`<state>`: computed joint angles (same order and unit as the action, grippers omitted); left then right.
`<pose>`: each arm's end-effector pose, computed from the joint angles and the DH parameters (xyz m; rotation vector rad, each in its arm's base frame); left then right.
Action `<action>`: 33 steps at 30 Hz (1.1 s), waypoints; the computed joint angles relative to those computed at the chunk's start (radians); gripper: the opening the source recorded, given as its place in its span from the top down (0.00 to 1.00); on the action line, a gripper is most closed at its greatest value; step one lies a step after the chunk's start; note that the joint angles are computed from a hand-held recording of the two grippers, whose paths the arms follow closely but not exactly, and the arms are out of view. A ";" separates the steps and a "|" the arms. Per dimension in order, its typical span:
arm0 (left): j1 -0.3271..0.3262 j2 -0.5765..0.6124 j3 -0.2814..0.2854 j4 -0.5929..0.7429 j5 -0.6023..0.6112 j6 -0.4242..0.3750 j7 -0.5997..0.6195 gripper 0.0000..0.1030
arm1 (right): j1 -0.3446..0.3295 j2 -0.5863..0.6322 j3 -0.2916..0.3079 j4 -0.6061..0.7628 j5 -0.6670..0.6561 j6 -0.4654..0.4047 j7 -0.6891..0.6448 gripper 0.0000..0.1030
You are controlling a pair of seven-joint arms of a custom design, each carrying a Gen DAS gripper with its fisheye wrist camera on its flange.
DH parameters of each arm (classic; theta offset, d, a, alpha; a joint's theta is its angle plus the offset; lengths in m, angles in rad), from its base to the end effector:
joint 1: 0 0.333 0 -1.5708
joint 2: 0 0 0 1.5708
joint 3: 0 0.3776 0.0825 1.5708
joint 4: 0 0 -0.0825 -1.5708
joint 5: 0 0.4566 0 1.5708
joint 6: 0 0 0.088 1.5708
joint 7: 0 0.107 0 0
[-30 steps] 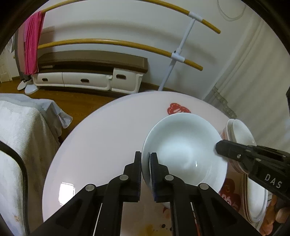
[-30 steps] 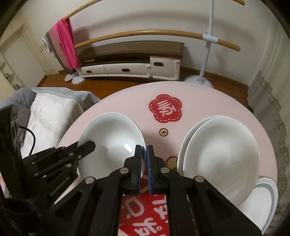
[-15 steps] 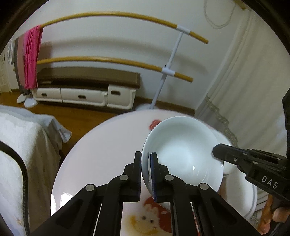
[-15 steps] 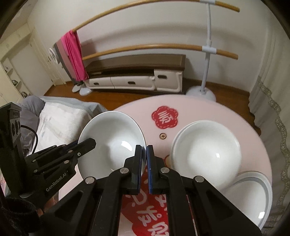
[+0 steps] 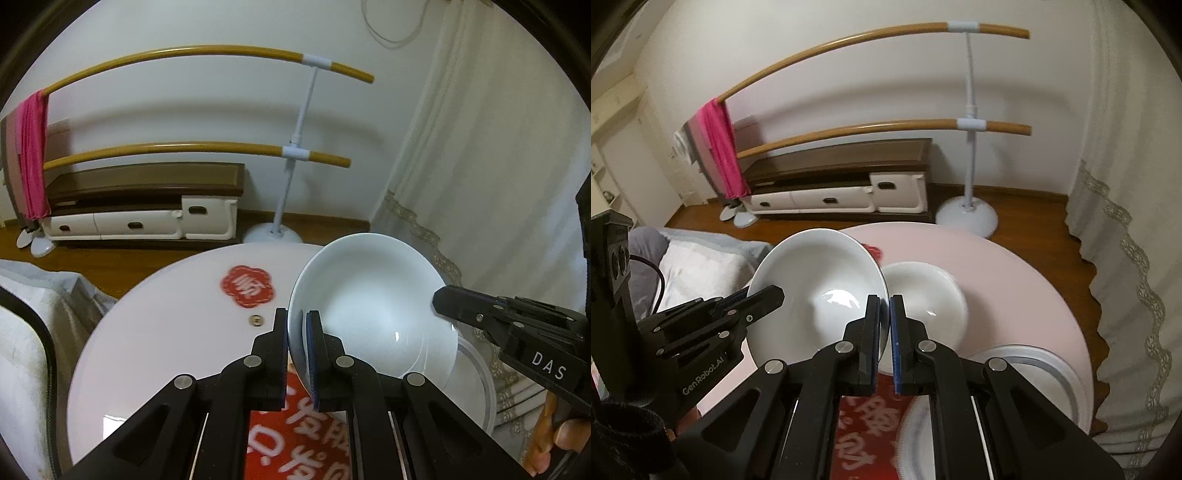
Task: Organize plates and bowls
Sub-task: 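Lift the white bowl with both grippers and carry it over the bowl stack, then lower the held bowl with both grippers onto the bowl stack and open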
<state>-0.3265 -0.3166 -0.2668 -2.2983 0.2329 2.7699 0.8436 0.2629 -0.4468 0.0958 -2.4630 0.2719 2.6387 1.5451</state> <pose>0.4450 -0.3291 0.5892 -1.7875 1.9176 -1.0086 0.4622 0.1706 0.5497 -1.9507 1.6084 -0.3028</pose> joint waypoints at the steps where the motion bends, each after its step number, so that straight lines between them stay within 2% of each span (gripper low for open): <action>1: -0.001 0.014 -0.004 0.012 0.002 -0.003 0.001 0.95 | -0.004 -0.001 -0.007 -0.003 0.000 -0.001 -0.002 0.95; 15: -0.002 0.200 -0.023 0.176 0.063 -0.065 -0.021 0.95 | -0.036 0.055 -0.044 -0.007 0.032 0.003 -0.038 0.95; 33: -0.008 0.246 -0.016 0.202 0.075 -0.072 -0.025 0.95 | -0.052 0.140 -0.035 0.015 0.009 0.021 -0.006 0.94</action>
